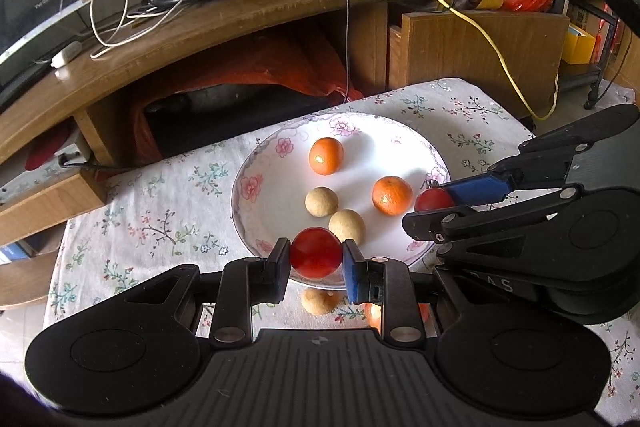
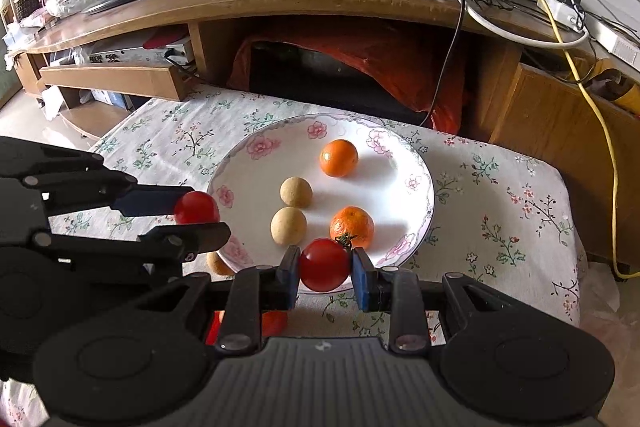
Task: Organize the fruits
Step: 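Carry both cherry tomatoes over the white bowl and open both tools to drop them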
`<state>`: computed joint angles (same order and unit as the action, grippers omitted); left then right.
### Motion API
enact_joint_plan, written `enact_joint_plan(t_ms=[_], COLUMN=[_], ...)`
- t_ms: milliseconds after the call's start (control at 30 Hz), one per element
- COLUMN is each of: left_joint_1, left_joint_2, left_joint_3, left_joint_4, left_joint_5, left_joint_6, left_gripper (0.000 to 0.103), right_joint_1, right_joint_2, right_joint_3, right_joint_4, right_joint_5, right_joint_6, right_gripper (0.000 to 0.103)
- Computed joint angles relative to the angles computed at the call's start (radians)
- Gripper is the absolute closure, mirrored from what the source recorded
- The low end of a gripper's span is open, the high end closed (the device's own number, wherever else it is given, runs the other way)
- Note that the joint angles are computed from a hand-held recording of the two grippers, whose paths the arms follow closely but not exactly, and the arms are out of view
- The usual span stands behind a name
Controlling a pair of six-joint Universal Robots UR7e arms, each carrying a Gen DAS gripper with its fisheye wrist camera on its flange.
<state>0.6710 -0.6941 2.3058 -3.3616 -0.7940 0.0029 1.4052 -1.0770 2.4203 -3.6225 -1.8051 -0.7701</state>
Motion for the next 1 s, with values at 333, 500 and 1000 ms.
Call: enact_joint_plan(t_ms=[333, 500, 1000], left_joint_1=[0.036, 0.058, 0.091], left_joint_2=[0.037, 0.066, 0.088], left_joint_3=[-0.05, -0.083, -0.115], left_joint_4=[-0.014, -0.023, -0.031], left_joint_5=[-0.005, -0.009, 0.003], left_joint_6=[0.036, 0.05, 0.051], left_gripper=[0.07, 0.07, 0.056], right_joint_1=[-0.012, -0.02, -0.035], right_joint_2=[0.025, 0.048, 0.1], right_joint_3=[-0.04, -0.071, -0.129], right_joint_4=[0.016, 0.025, 0.031], right_joint_5=[0.0, -0.003, -0.003], right_joint_6=[0.007, 0.007, -0.012], right_gripper=[0.074, 0.074, 0.074])
